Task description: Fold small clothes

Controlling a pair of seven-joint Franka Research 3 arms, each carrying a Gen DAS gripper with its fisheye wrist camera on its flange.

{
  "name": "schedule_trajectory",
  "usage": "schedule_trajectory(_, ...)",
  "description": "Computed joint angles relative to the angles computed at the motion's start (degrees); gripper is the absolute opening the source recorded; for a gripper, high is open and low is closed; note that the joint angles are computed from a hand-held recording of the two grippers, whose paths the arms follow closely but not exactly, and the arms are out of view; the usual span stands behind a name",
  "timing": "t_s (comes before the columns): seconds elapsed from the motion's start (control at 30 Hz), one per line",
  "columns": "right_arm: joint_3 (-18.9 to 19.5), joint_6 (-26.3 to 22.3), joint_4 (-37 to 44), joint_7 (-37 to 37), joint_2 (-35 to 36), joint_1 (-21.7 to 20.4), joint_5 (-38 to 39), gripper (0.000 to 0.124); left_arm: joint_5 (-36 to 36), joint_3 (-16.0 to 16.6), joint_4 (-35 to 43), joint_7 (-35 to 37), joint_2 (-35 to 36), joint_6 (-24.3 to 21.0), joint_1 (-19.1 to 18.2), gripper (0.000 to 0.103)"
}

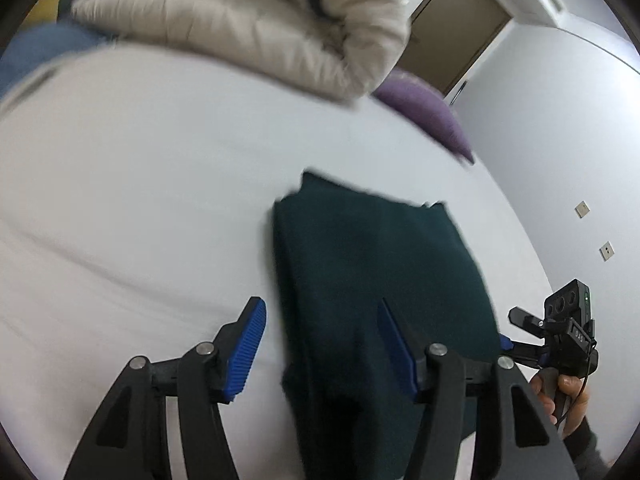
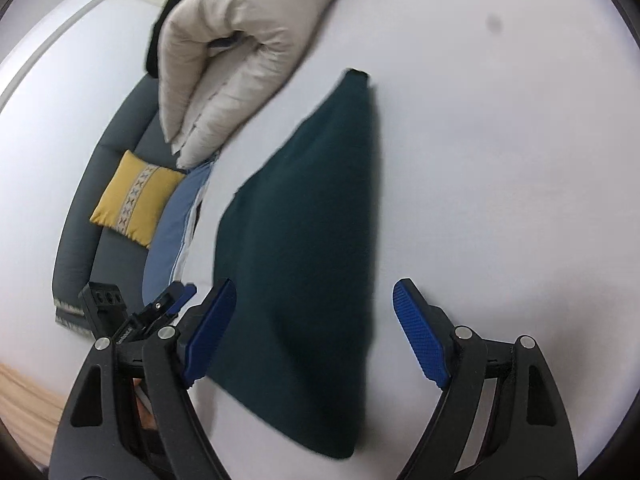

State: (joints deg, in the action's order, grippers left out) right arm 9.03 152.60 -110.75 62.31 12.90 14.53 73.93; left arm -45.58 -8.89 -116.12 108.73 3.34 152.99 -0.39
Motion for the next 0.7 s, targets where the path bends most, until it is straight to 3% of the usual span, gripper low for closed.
schedule_trajectory(0.07,0.4,-0.9,1.9,-0.2,2.2,-0.3,1.9,0.081,-1.4,0.5,4.5,-0.3,4.1,-6.4,1.5,0.06)
schedule_trajectory(0.13,1.2,-3.2,4.1,-2.5,4.1,-1.0,4.4,0.079,-2.0,0.0,7.0,-1.0,6.7,-9.4,2.8,0.06)
schedule_trajectory(0.37,1.5,-2.7,10.0,6.4,9.5,0.6,-7.6,0.07,4.4,-1.4,17.6,-5.6,14.7,-16.1,6.3,0.061)
schedule_trajectory(0.47,1.8,-2.4,11.4,9.5,10.9,0.5,-10.7,0.059,6.4,-2.3,18.1,-6.2,14.8,-17.5,7.7,0.053)
schedule_trajectory(0.57,1.8,-1.3,11.5,12.5,11.0,1.1,-15.0,0.051,5.0,-2.8,19.3,-4.3,15.5,-20.2,10.0,0.037)
schedule_trajectory(0.7,2.5,1.6,8.7,13.2,8.1,1.3,-17.3,0.041,3.4,-2.2,17.5,-2.6,13.1,-21.4,11.7,0.024)
